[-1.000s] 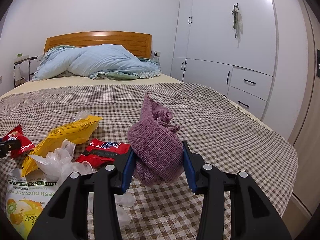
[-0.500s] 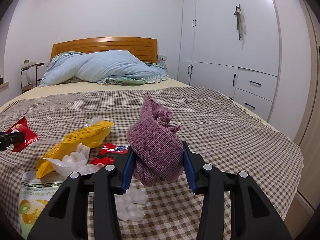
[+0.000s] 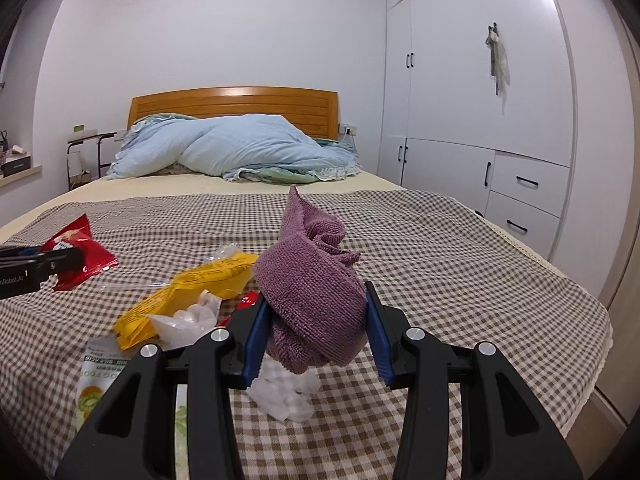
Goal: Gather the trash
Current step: 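Lift the red packet and the cloth off the bed toward the floor bin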
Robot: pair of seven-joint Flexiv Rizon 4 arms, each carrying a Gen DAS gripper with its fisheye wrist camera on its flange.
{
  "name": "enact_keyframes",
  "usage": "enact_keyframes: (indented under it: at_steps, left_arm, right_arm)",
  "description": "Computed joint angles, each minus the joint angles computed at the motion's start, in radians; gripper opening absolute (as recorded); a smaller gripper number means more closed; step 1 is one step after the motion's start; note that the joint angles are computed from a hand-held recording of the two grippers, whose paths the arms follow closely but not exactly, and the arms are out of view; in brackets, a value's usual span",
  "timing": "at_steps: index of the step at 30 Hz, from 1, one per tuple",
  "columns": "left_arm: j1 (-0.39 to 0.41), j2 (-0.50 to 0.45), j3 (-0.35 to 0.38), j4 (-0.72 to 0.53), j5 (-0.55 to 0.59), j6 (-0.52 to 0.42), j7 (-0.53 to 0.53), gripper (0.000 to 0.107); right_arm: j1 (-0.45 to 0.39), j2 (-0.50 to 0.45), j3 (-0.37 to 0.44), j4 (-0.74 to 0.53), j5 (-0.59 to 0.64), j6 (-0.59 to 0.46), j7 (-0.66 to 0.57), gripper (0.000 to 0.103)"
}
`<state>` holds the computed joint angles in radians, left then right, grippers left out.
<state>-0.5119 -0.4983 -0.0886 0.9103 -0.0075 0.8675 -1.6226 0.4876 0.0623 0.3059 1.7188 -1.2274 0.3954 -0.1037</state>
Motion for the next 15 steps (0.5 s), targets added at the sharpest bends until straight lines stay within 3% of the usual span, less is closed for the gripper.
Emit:
enact_keyframes:
  at_steps: [15]
  left_arm:
    - [0.000, 0.085, -0.041, 0.117, -0.041, 0.092, 0.061, 0.046]
  right_arm:
    - [-0.003, 0.048, 0.036, 0.026, 0.014, 0.016, 0.002, 0.043]
